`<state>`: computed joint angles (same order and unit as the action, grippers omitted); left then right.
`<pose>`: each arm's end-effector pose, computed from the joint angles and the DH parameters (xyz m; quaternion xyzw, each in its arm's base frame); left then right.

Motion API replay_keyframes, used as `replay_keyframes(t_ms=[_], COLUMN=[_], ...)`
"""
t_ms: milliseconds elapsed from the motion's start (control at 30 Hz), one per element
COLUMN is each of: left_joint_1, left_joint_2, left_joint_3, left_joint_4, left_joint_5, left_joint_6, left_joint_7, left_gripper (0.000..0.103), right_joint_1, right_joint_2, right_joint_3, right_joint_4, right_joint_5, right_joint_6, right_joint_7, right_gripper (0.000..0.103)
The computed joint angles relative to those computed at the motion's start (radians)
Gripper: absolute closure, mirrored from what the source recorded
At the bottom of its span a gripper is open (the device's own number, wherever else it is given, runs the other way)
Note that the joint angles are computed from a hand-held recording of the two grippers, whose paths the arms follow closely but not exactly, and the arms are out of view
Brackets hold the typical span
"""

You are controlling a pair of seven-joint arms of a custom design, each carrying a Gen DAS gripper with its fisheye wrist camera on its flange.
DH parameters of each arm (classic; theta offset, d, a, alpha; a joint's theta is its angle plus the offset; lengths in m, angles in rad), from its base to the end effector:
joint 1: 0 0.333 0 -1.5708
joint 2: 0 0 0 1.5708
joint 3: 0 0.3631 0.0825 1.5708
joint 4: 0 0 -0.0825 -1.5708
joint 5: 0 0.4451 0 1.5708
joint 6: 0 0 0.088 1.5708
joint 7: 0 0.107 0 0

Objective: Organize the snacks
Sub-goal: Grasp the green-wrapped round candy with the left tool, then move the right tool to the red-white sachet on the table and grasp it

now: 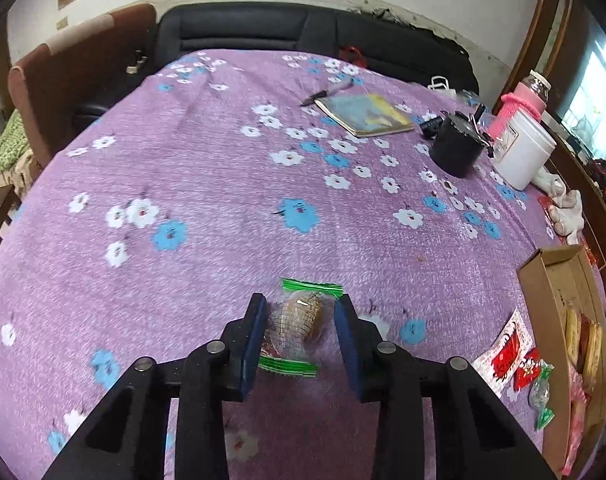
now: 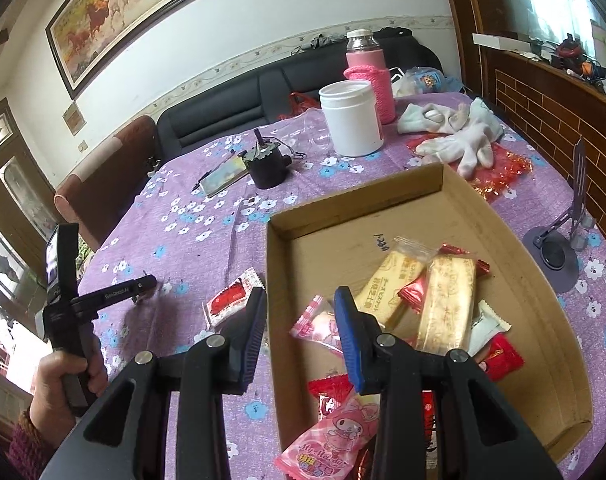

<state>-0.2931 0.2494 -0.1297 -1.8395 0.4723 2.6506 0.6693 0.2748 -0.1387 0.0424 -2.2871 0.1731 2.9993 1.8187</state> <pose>0.6608 -0.3029 0.4713 -0.7167 0.6243 -0.2524 0.1814 0.5616 0.1723 0.5248 -0.6146 0.6717 -0.1599 0.3815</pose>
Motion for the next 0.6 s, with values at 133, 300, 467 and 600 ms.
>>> replay_keyframes(t_ms=[133, 300, 467, 600], left_joint_1=[-0.005, 0.025, 0.101, 0.149], left_joint_2=[-0.102, -0.270, -0.351, -0.333], left_joint_3=[0.000, -0.045, -0.109, -0.121], left_joint_4=[-0.115, -0.299, -0.412, -0.424], left_joint_5=[0.050, 0.149, 0.296, 0.385], left_joint_6=[0.035, 0.074, 0.142, 0.216], left_joint_7=[-0.063, -0.144, -0.302, -0.405], left_gripper=[0.075, 0.075, 0.075, 0.075], right_joint_1=[0.027, 0.090, 0.124, 0.091], right_joint_2=[0.005, 0.014, 0.038, 0.095], right_joint_3=[-0.016, -0.049, -0.048, -0.004], right_joint_4=[0.006, 0.022, 0.071, 0.174], right_joint_5=[0.054, 0.226, 0.423, 0.386], right_joint_6=[-0.005, -0.024, -0.082, -0.236], right_joint_7=[-0.058, -0.227, -0.397, -0.376], right_gripper=[0.069, 0.069, 0.069, 0.069])
